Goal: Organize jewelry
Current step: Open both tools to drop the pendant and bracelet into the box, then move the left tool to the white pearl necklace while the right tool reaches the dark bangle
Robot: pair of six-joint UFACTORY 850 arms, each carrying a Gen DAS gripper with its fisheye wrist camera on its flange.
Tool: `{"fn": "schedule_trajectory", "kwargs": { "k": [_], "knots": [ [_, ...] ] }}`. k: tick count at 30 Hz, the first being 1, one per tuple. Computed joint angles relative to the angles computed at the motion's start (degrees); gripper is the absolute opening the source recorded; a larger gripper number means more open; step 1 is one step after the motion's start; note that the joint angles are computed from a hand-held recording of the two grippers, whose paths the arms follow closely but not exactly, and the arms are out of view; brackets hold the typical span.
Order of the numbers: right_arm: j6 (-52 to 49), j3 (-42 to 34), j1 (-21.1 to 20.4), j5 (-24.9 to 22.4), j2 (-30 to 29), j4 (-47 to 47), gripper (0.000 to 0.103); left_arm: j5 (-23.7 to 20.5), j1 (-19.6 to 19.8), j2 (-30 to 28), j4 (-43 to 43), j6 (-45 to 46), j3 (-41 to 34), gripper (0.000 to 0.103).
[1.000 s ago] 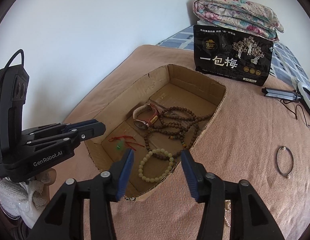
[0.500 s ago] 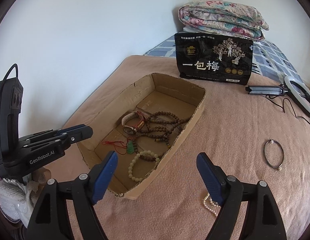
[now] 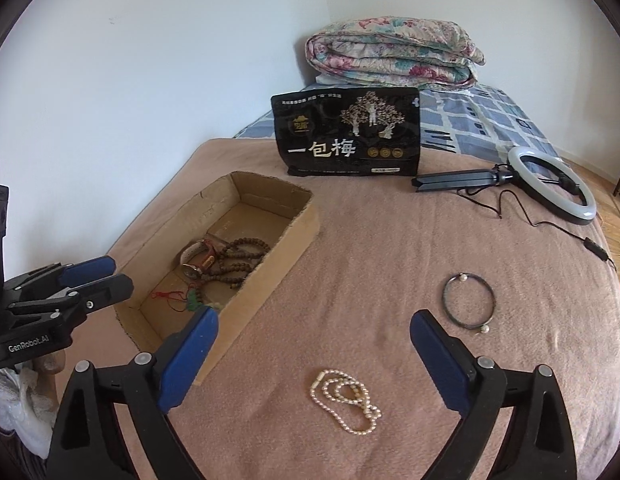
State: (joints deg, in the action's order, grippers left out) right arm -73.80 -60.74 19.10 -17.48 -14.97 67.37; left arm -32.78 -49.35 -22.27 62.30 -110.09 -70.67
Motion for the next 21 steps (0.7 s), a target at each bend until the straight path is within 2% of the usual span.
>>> {"fn": "schedule_trajectory", "kwargs": {
  "k": [12, 18, 21],
  "knots": [
    [-2.5, -0.2, -7.7, 1.5, 0.1, -0.1, 0.103, 2.8, -2.6, -5.5, -6.9, 11.3, -9.7, 0.056],
    [-1.6, -1.9, -10.8, 0.1, -2.3, -4.6, 0.103, 5.6, -2.8, -10.1, -16.1, 19.5, -15.1, 0.057],
    [0.2, -3.1, -12.1, -0.6, -4.2, -6.9, 0.103, 5.5, -2.9, -12.7, -21.2, 24.8, -18.0, 0.057]
  ]
}}
